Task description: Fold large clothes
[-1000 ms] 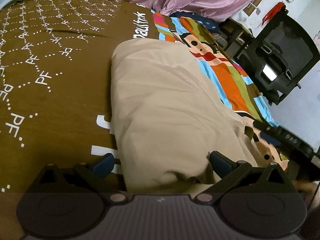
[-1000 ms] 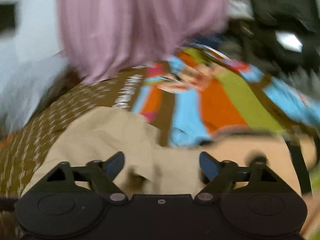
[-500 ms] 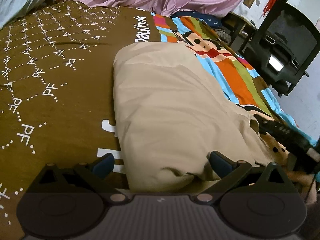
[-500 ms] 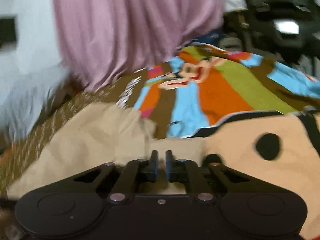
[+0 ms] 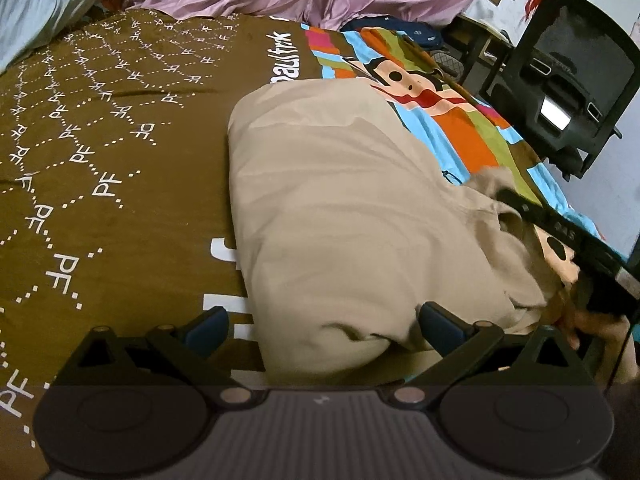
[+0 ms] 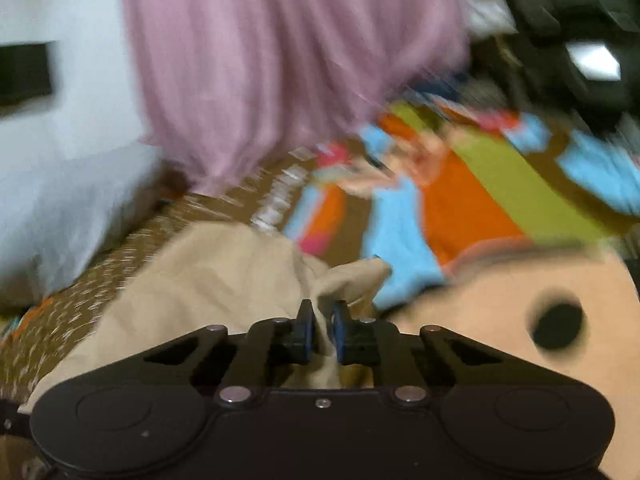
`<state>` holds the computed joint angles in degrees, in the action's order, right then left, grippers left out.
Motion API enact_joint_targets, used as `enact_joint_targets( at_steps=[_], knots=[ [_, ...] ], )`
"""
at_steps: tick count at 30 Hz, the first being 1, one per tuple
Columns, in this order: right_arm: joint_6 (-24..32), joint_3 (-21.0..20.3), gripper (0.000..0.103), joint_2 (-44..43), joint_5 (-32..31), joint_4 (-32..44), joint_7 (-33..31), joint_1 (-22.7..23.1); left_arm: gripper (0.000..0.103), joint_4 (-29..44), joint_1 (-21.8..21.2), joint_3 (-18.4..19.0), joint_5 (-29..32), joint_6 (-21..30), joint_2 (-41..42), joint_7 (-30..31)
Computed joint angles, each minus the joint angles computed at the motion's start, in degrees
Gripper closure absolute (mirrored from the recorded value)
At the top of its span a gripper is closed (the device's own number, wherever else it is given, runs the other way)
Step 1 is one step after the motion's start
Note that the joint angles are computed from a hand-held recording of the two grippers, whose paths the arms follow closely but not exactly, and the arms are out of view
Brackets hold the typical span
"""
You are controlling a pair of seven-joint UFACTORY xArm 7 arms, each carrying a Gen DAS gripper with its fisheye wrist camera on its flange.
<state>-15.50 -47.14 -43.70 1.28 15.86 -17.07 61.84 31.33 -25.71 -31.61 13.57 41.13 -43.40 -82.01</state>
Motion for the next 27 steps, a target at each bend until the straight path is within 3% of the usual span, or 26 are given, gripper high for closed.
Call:
enact_joint_targets(
  at_steps=[2,6,8,12,16,18,20,24,27],
  knots=[
    [0.7,-2.5,0.094,0.9,-1.2,1.9,-1.7,3.3,0.000,0.3,-0.3,0.2,-0.1,0.6,0.3,0.5],
    [6.1,-2.3,0.089,1.4,3.6,3.7,0.0,1.8,0.000,-0.2,-0.6,0.4,-0.2,0.3,-0.4,0.5],
    [8.1,-1.4,0.067,1.5,6.5,4.0,0.9,0.1,0.001,-1.6,-0.9,0.8,0.3,-1.6,-2.1,0.9],
    [12.1,-5.4,0.055,-2.3,11.3,5.1,-0.2,2.5,0.001,-4.5,-0.4,1.3,0.8,-5.4,-6.8,1.3],
    [14.8,-9.2,0.029,-7.4,14.7,6.1,-3.4,5.8,0.001,-8.8,2.8,3.6,-1.1,-13.4,-10.9,-1.3],
    [16.4,-10.3,0.016,-10.0,15.9,6.5,-5.4,7.0,0.001,-9.1,3.5,6.6,-2.7,-14.9,-9.0,0.8],
    [20.4,-8.6,0.006,-7.9,16.7,8.1,-6.0,6.7,0.001,-9.5,3.4,9.8,-3.8,-17.2,-6.4,4.7],
    [28.3,1.1,0.004,2.8,16.3,11.3,-3.3,-0.5,0.001,-8.1,1.2,15.7,-6.5,-19.6,0.5,15.6],
    [31.7,2.9,0.001,4.1,18.2,12.5,-3.6,-1.8,0.000,-8.8,-0.5,18.9,-9.7,-23.5,3.3,21.3]
  ],
)
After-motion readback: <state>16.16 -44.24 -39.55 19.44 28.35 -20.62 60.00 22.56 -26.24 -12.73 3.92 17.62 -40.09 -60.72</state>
